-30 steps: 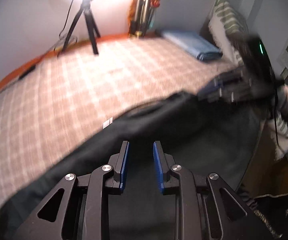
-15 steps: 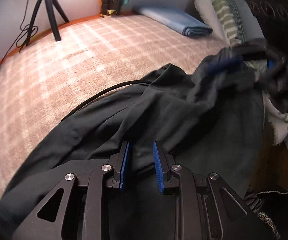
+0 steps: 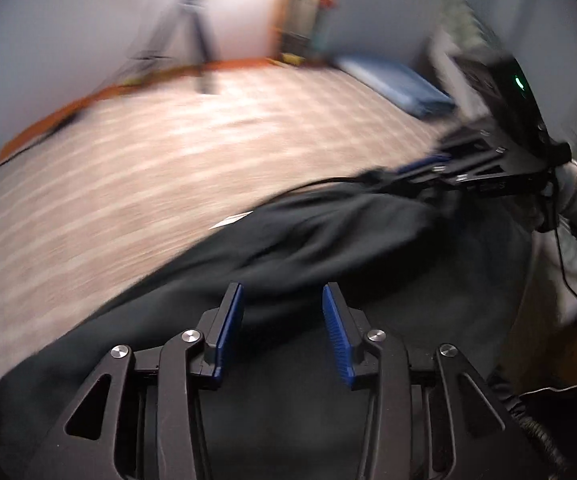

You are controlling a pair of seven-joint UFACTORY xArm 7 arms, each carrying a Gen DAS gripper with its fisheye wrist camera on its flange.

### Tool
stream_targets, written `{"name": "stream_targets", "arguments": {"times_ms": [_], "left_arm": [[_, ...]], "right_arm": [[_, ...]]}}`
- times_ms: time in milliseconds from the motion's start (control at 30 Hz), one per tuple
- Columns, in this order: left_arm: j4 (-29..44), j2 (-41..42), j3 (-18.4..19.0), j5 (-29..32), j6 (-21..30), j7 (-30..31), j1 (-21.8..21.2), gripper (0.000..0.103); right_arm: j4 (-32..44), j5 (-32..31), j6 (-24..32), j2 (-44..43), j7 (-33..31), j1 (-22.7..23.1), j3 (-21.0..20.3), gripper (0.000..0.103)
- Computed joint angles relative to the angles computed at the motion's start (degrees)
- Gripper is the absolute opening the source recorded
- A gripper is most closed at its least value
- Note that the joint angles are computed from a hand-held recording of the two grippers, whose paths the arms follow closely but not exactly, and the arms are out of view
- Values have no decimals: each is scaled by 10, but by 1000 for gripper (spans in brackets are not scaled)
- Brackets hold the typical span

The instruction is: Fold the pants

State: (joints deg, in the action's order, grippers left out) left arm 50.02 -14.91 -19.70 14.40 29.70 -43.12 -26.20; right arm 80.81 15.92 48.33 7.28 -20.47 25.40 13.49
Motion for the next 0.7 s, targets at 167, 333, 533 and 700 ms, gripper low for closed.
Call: {"name": "stream_targets", "arguments": {"times_ms": [167,333,533,700], "left_arm": [[-146,-177,10,-22,99,-75,30,39],[-223,-255,2,-36,113,-101,47,39],[-243,-279,-10,-34,107,-100,43,40],[-242,-323,-8,-37,164,-104,55,40]], "right_arm": [[10,-19,-10,-5,-3,3,-1,1],[48,-105,-59,18,44,12,-15,0],[124,-137,-45,89,106,7,-26,0],[130,-149,-39,107,113,9,-27,0]]}}
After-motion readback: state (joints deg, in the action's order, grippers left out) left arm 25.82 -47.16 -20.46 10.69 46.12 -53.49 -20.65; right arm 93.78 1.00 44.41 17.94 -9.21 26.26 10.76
